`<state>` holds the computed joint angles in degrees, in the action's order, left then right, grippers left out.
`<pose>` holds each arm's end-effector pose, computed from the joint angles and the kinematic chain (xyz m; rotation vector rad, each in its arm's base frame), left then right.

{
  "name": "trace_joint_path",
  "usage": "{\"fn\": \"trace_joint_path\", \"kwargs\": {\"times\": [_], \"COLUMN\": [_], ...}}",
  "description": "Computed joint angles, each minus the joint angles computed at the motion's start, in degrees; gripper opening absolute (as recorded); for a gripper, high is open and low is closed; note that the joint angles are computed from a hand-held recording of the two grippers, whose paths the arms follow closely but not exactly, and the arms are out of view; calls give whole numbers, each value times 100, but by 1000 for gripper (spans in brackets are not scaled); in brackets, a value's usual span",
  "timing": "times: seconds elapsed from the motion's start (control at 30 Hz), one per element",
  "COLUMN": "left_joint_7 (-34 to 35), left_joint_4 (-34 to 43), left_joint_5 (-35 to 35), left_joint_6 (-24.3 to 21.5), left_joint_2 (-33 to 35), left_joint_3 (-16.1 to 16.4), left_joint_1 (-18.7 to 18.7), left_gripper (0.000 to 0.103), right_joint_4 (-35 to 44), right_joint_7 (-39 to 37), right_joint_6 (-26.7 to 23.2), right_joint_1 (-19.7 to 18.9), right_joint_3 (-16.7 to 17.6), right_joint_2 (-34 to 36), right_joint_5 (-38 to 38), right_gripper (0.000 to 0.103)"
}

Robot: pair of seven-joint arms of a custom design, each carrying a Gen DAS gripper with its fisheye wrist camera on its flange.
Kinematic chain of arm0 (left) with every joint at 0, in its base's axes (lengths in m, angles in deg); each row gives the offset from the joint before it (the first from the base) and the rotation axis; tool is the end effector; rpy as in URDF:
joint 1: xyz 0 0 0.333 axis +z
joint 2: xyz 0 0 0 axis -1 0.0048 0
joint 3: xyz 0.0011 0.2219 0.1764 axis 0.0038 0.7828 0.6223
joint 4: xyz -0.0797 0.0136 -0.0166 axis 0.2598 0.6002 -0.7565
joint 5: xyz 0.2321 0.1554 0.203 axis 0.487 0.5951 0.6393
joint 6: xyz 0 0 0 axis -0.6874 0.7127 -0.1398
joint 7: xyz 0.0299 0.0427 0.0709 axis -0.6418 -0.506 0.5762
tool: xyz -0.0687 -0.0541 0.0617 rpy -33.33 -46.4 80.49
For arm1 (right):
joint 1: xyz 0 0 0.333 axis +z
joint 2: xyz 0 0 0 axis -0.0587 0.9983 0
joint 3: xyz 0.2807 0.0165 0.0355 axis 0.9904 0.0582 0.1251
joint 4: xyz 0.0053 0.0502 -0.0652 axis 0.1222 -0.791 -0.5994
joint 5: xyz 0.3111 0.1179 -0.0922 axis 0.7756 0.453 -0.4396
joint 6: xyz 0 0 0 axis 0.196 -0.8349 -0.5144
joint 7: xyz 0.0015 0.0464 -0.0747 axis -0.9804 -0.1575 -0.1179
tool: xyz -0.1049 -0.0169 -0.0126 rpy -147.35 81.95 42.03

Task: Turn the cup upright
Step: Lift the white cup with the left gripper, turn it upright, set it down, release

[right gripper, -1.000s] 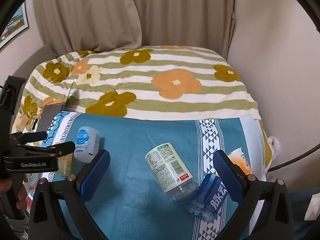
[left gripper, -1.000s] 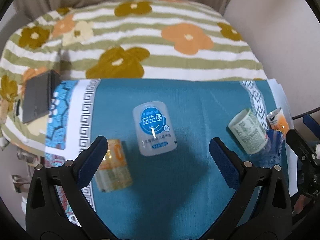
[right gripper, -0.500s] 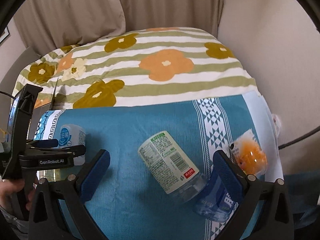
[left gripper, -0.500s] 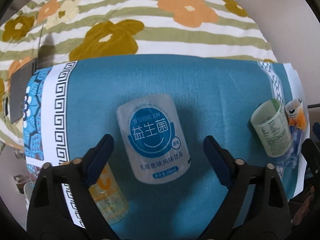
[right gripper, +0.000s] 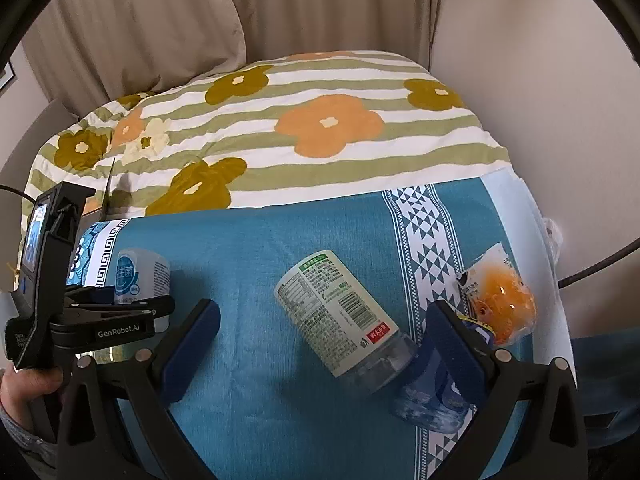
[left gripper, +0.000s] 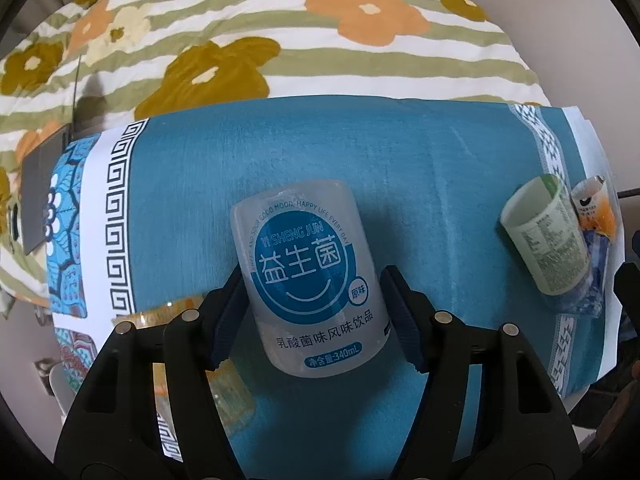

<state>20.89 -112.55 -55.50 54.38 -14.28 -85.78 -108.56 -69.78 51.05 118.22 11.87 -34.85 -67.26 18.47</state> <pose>0.6027 -0.3056 0.3305 -2.4273 1.8040 -0.2846 0.5747 0.1720 0.3937 -2.1745 1.5235 -0.3300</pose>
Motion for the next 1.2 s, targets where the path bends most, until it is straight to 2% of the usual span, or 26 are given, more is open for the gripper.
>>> {"fn": "trace_joint_path", "kwargs": {"times": [0.27,0.57,0.8,1.03,1.2], "left_joint_7": [-349,-820,-874,-974,-1059], "left_joint_4": [-306,-447,-214,93,149], "left_joint_5": [130,248,102,132,160], "left_joint_6": [38,-84,-261,-491,-470], "left_joint_2": [-405,-645,-339,2,124], "left_joint_3": [-45,-230,-411,-373,-336], "left_joint_1": [-228,-655,-965,-1254,-1338], "left_gripper": [70,70,70,70,71], "right_joint_4": [-561,-1437,-2047,-2403,-2503], "right_joint_7": [-618,-1908,-2647,-2864,-2961], "right_joint_6": [219,333,259,181,103], "right_joint_1": [-204,-404,-432,-523,-590], "right_joint_3": [132,110,-96,-260,-301], "right_joint_2": [-516,-1309,-1781,-1917,-1905], "right_joint_5": [523,1668,2234,2368,2429], "right_gripper": [103,103,103,103,103]}}
